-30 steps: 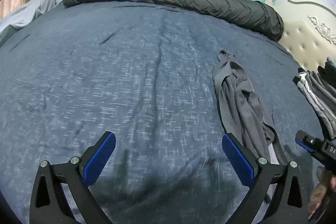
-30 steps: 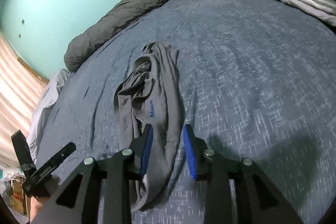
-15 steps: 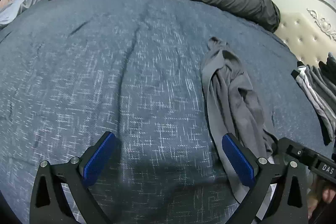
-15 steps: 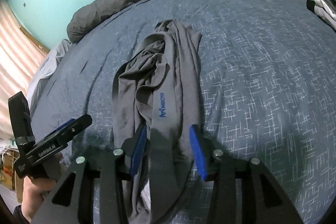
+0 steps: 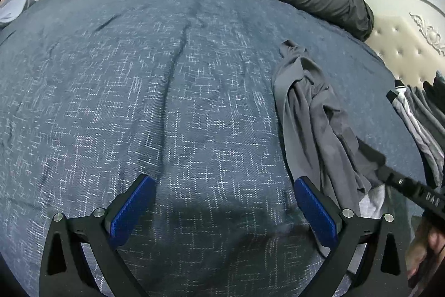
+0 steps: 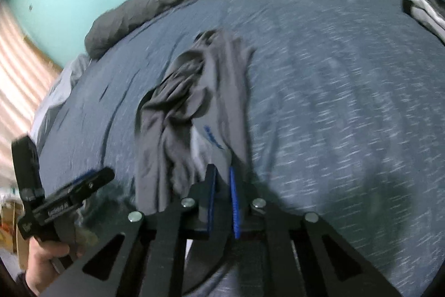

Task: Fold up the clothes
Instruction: 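Lay the grey garment flat with the right tool, pulling its waistband open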

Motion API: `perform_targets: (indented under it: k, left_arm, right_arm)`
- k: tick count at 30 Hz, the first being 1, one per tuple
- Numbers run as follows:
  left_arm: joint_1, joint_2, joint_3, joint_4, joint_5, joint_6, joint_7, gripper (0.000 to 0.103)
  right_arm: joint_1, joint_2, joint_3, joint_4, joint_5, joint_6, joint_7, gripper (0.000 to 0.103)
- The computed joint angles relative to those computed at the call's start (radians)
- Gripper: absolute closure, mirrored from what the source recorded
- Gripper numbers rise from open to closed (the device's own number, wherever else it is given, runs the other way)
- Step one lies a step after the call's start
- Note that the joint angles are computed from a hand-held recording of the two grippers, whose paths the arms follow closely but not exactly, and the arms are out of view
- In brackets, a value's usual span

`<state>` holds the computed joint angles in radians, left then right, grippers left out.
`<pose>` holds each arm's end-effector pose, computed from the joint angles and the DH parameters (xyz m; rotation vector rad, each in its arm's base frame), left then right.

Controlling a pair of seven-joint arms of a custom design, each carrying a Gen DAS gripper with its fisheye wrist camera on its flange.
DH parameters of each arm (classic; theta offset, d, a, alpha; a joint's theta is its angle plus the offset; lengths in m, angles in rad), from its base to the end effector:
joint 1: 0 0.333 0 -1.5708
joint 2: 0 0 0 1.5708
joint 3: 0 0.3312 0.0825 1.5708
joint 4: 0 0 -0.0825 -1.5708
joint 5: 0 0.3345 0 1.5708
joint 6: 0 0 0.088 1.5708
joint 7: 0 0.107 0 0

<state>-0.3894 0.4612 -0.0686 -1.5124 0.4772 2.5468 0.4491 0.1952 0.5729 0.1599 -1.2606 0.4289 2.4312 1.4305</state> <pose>0.6229 -0.3027 0.4949 -2.2131 1.5303 -0.7894 0.6911 0.2205 0.5244 -1.8617 1.5209 -0.0301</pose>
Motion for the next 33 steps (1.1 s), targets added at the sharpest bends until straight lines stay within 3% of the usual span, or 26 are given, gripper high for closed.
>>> perform_targets:
  k: [9,20,27,33]
  left_arm:
    - [0.008,-0.004,-0.006,-0.003,-0.022,0.022,0.032,0.000]
    - [-0.007,0.045,-0.010,0.088,-0.040,-0.033,0.059,0.000]
    - [-0.025,0.091,-0.008,0.183,-0.048,-0.117,0.095,0.000]
    - [-0.032,0.174,-0.008,0.341,-0.068,-0.218,0.178,0.000]
  right_arm:
    - [-0.051,-0.043,-0.010,-0.081,0.042,0.129,0.057,0.095]
    - [-0.075,-0.033,0.012,-0.053,0.090,0.044,0.023,0.093]
    - [-0.091,-0.033,0.022,-0.044,0.139,0.027,-0.007,0.092]
    - [-0.096,-0.016,0.030,-0.004,0.179,0.005,-0.002,0.092]
